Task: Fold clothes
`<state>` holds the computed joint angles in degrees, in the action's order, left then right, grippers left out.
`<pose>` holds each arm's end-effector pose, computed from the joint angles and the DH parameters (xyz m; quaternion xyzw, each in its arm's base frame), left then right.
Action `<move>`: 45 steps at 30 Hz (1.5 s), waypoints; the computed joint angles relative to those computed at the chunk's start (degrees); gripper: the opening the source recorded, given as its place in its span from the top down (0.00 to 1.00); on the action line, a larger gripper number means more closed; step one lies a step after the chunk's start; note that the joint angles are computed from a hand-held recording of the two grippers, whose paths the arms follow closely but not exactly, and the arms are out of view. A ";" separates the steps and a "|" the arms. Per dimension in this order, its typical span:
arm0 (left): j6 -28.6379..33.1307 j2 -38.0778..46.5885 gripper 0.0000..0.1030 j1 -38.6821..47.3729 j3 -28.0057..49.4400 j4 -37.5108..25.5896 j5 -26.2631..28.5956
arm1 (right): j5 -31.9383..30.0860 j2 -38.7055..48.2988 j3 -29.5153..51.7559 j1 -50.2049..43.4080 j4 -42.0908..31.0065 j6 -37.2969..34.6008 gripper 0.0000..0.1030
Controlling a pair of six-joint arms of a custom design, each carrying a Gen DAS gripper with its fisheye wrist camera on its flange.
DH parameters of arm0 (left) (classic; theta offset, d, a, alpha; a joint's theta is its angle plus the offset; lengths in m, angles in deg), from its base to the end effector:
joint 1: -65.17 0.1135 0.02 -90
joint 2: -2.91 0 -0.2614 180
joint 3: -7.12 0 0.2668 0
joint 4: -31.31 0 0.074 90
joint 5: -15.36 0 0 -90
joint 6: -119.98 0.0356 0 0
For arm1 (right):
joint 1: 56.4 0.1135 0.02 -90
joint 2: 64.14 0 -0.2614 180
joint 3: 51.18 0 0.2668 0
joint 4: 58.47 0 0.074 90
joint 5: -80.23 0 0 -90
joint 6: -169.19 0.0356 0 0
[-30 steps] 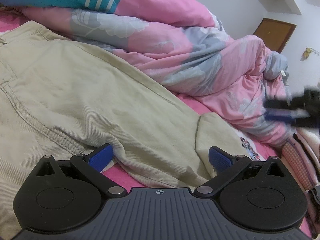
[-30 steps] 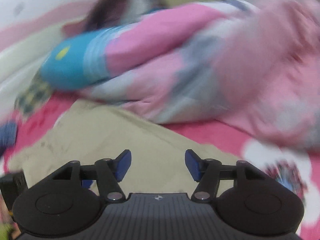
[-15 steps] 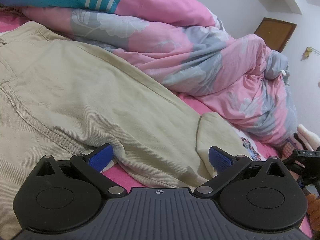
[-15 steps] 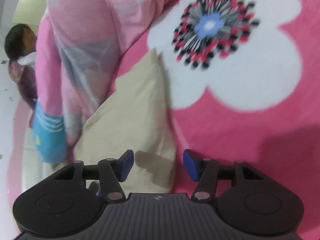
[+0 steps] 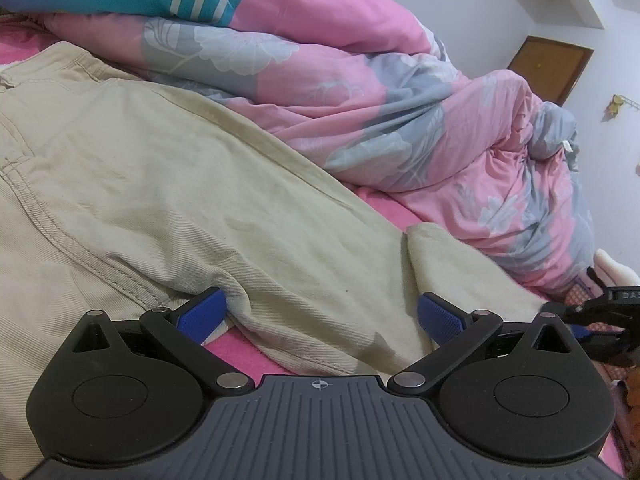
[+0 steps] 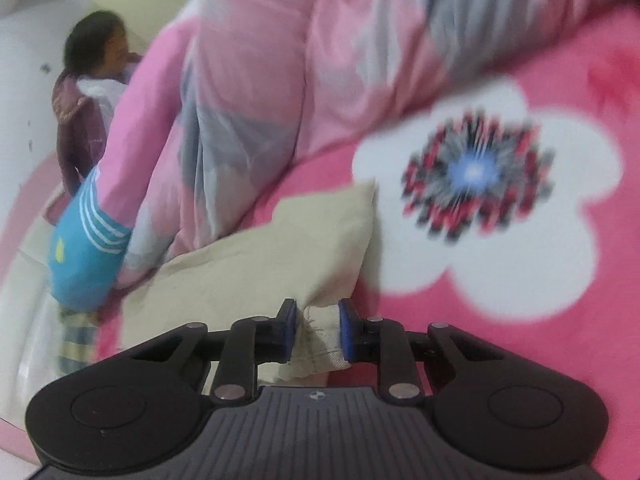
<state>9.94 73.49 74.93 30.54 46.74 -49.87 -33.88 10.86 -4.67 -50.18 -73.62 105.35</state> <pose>0.2045 0.0200 0.1085 -0.1185 0.8513 -0.2292 0.4568 0.2608 0.0430 0.1652 0.0747 0.8997 0.2917 0.3161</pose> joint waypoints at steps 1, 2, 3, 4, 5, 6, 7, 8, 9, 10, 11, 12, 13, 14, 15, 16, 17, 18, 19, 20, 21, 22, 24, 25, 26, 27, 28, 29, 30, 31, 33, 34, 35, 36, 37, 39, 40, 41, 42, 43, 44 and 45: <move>-0.04 0.03 0.00 -0.03 -0.01 0.06 -0.02 | 0.41 -1.17 -0.18 -0.77 -0.73 -1.33 0.77; -0.09 0.04 0.00 -0.06 -0.04 0.14 -0.04 | 1.16 -2.36 -0.29 -1.56 -1.49 -2.86 0.78; -0.13 0.04 0.00 -0.09 -0.08 0.22 -0.05 | 2.04 -3.73 -0.33 -2.67 -2.68 -5.00 0.78; -0.15 0.07 0.00 -0.12 -0.10 0.30 -0.07 | 2.86 -5.13 -0.33 -3.90 -3.94 -7.32 0.78; -0.13 0.13 0.00 -0.13 -0.10 0.35 -0.08 | 3.64 -6.47 -0.31 -5.18 -5.08 -9.64 0.78; -0.11 0.19 0.00 -0.13 -0.09 0.39 -0.10 | 4.36 -7.76 -0.28 -6.50 -6.11 -11.96 0.78; -0.08 0.27 0.00 -0.13 -0.06 0.43 -0.11 | 5.30 -9.29 -0.21 -8.05 -7.46 -14.47 0.78; -0.04 0.36 0.00 -0.11 0.00 0.42 -0.12 | 6.11 -10.65 -0.28 -9.58 -8.47 -16.67 0.78; -0.01 0.38 0.00 -0.09 0.04 0.40 -0.11 | 6.80 -11.89 -0.39 -11.12 -9.26 -18.75 0.78; 0.00 0.36 0.00 -0.05 0.03 0.40 -0.06 | 7.62 -12.90 -0.57 -12.74 -9.76 -20.88 0.78; 0.02 0.33 0.00 -0.01 0.01 0.39 -0.02 | 8.17 -13.76 -0.98 -14.75 -10.00 -22.99 0.78; 0.03 0.30 0.00 0.01 -0.01 0.39 -0.01 | 8.56 -14.53 -1.45 -16.93 -10.07 -25.11 0.79; 0.05 0.27 0.00 0.01 -0.04 0.40 -0.01 | 8.82 -14.69 -2.12 -19.03 -9.69 -26.86 0.79; 0.09 0.26 0.00 0.00 -0.07 0.41 -0.04 | 9.06 -14.56 -2.84 -21.11 -9.08 -28.48 0.79; 0.11 0.26 0.00 -0.01 -0.10 0.45 -0.07 | 9.30 -14.32 -3.53 -23.20 -8.32 -30.09 0.78; 0.11 0.27 0.00 -0.03 -0.14 0.52 -0.09 | 9.50 -12.41 -4.01 -25.03 -6.95 -31.47 0.79; 0.10 0.28 0.00 -0.05 -0.18 0.59 -0.11 | 9.81 -9.82 -4.32 -26.68 -5.32 -32.73 0.79; 0.08 0.28 0.00 -0.07 -0.20 0.65 -0.13 | 10.22 -7.06 -4.50 -28.24 -3.60 -33.93 0.79; 0.04 0.24 0.00 -0.10 -0.26 0.70 -0.15 | 10.72 -4.16 -4.56 -29.73 -1.81 -35.09 0.79; -0.01 0.20 0.00 -0.11 -0.33 0.77 -0.15 | 11.32 -1.12 -4.49 -31.14 0.03 -36.19 0.79; -0.05 0.20 0.00 -0.09 -0.39 0.88 -0.08 | 10.46 0.49 -3.96 -32.60 0.36 -36.20 0.79; -0.06 0.22 0.00 -0.06 -0.43 0.96 -0.02 | 9.12 1.65 -3.26 -34.07 0.15 -35.86 0.78; 0.02 0.27 0.00 0.00 -0.45 0.99 0.03 | 6.57 4.03 -1.72 -36.88 -0.40 -35.17 0.78; 0.06 0.29 0.00 0.03 -0.45 1.00 0.06 | 5.35 5.26 -0.88 -38.23 -0.75 -34.83 0.78; 0.06 0.29 0.00 0.03 -0.45 1.00 0.06 | 4.16 6.50 0.01 -39.53 -1.14 -34.47 0.77; 0.13 0.19 0.00 -0.10 -0.48 0.92 -0.14 | 2.51 7.53 1.44 -40.43 -1.95 -33.80 0.76; 0.03 -0.03 0.00 -0.40 -0.52 0.82 -0.48 | 0.72 8.48 3.06 -41.16 -2.88 -33.01 0.76; 0.05 -0.05 0.00 -0.49 -0.56 0.88 -0.62 | -1.04 9.45 4.69 -41.85 -3.81 -32.19 0.75; 0.07 -0.03 0.00 -0.56 -0.59 0.97 -0.71 | -2.39 10.60 6.25 -41.89 -4.20 -31.52 0.74; 0.06 -0.01 0.00 -0.58 -0.65 1.10 -0.74 | -3.60 12.49 8.16 -41.57 -4.11 -30.56 0.69; 0.06 0.03 0.00 -0.64 -0.75 1.37 -0.80 | -5.10 17.40 12.66 -39.51 -3.62 -28.63 0.54; 0.09 0.07 0.00 -0.67 -0.77 1.46 -0.84 | -5.86 19.86 15.06 -38.50 -3.52 -27.75 0.51; 0.13 0.14 0.00 -0.71 -0.79 1.58 -0.90 | -5.87 22.20 17.29 -37.16 -3.64 -27.17 0.47; 0.16 0.22 0.00 -0.76 -0.81 1.71 -0.97 | -5.68 24.50 19.56 -35.77 -3.93 -26.73 0.46; 0.19 0.29 0.00 -0.81 -0.83 1.85 -1.03 | -5.32 26.42 21.29 -34.48 -4.29 -26.34 0.46; 0.20 0.39 0.00 -0.90 -0.90 2.09 -1.14 | -3.59 29.10 23.75 -31.41 -6.41 -28.05 0.59; 0.21 0.39 0.00 -0.93 -0.90 2.10 -1.17 | -2.88 27.80 21.93 -30.00 -5.31 -29.90 0.77; 0.21 0.39 0.00 -0.93 -0.90 2.10 -1.17 | -2.18 25.54 18.77 -28.53 -2.76 -31.76 0.79; 0.21 0.39 0.00 -0.93 -0.90 2.10 -1.17 | -1.42 23.33 15.79 -26.96 -0.37 -33.61 0.79; 0.21 0.38 0.00 -0.93 -0.96 2.24 -1.13 | -0.47 19.18 10.93 -25.00 2.71 -37.41 0.79; 0.17 0.47 0.00 -0.88 -1.07 2.54 -1.05 | 0.66 14.27 5.80 -22.67 5.55 -41.78 0.79; 0.13 0.51 0.00 -0.84 -1.15 2.73 -0.98 | 2.18 9.64 0.96 -20.18 7.43 -47.12 0.79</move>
